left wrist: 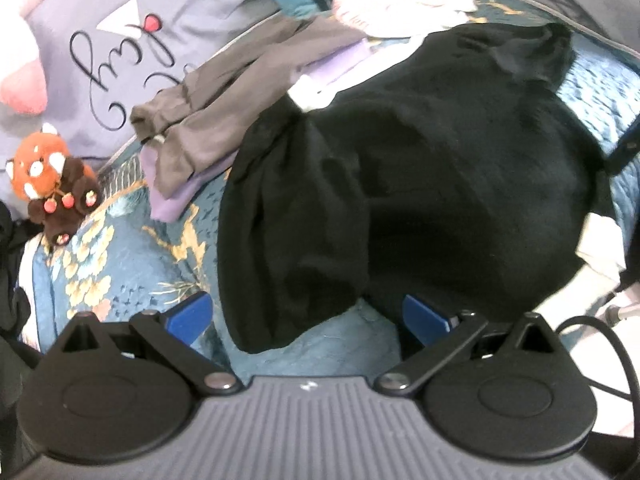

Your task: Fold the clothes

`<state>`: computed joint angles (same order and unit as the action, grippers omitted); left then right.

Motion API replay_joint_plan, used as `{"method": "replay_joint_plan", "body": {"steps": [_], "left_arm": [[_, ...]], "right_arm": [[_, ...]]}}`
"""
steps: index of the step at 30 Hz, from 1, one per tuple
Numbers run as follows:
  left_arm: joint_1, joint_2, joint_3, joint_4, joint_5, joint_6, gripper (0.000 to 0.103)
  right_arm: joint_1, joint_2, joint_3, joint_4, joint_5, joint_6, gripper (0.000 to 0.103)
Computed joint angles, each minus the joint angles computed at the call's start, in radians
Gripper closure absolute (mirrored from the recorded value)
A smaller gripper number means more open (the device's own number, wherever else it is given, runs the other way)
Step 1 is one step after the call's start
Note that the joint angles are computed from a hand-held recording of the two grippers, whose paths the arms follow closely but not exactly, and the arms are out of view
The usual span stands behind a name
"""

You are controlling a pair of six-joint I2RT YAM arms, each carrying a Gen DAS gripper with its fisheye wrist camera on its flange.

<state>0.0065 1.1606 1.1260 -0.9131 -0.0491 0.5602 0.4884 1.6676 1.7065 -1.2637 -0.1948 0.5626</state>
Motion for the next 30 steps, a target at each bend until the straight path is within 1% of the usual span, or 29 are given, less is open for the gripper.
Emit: {"method": "replay_joint_plan", "body": {"steps": [2, 4, 5, 6, 7, 8, 9, 10, 11, 12, 14, 16, 19, 21, 23, 26, 30], "left_arm": [[-0.004, -0.018, -0.005, -0.013, 0.007, 0.001, 0.000], [-0.001, -0.033, -0.009, -0.026, 0.018, 0.004, 0.000], [0.004, -0.036, -0.015, -0.031, 0.022, 0.014, 0.000], [0.009, -0.038, -0.021, -0.036, 0.025, 0.024, 0.000], [0.014, -0.040, -0.027, -0.040, 0.028, 0.035, 0.000], [0.026, -0.040, -0.037, -0.045, 0.037, 0.047, 0.000], [0.039, -0.039, -0.046, -0.049, 0.046, 0.060, 0.000], [0.057, -0.035, -0.052, -0.055, 0.063, 0.068, 0.000], [0.090, -0.025, -0.052, -0.064, 0.095, 0.081, 0.000], [0.124, -0.014, -0.052, -0.074, 0.126, 0.095, 0.000], [0.206, 0.024, -0.035, -0.104, 0.202, 0.121, 0.000], [0.277, 0.067, -0.013, -0.135, 0.260, 0.150, 0.000], [0.348, 0.125, 0.013, -0.171, 0.305, 0.188, 0.000], [0.371, 0.149, 0.020, -0.189, 0.325, 0.213, 0.000], [0.366, 0.157, 0.013, -0.185, 0.318, 0.227, 0.000], [0.345, 0.176, 0.006, -0.172, 0.301, 0.240, 0.000], [0.266, 0.190, -0.033, -0.091, 0.229, 0.202, 0.000]], "right_arm": [[0.035, 0.052, 0.047, -0.034, 0.048, 0.026, 0.026], [0.053, 0.059, 0.035, -0.020, 0.058, 0.044, 0.026], [0.063, 0.062, 0.030, -0.013, 0.063, 0.053, 0.027], [0.072, 0.066, 0.024, -0.006, 0.068, 0.062, 0.032], [0.079, 0.066, 0.017, 0.003, 0.074, 0.070, 0.041], [0.079, 0.053, 0.002, 0.018, 0.085, 0.073, 0.044], [0.077, 0.039, -0.015, 0.034, 0.092, 0.075, 0.053], [0.067, 0.020, -0.035, 0.053, 0.085, 0.076, 0.075], [0.052, 0.004, -0.052, 0.069, 0.059, 0.073, 0.090], [0.028, -0.011, -0.070, 0.081, 0.015, 0.074, 0.095], [-0.001, -0.035, -0.089, 0.088, -0.018, 0.074, 0.097], [-0.021, -0.062, -0.101, 0.078, -0.025, 0.047, 0.097], [-0.051, -0.102, -0.116, 0.062, -0.033, 0.007, 0.097], [-0.055, -0.129, -0.125, 0.035, -0.009, -0.032, 0.097], [-0.069, -0.140, -0.122, 0.005, 0.006, -0.079, 0.097], [-0.053, -0.159, -0.167, 0.021, 0.023, -0.069, 0.097], [-0.054, -0.158, -0.184, 0.041, 0.013, -0.054, 0.097]]}}
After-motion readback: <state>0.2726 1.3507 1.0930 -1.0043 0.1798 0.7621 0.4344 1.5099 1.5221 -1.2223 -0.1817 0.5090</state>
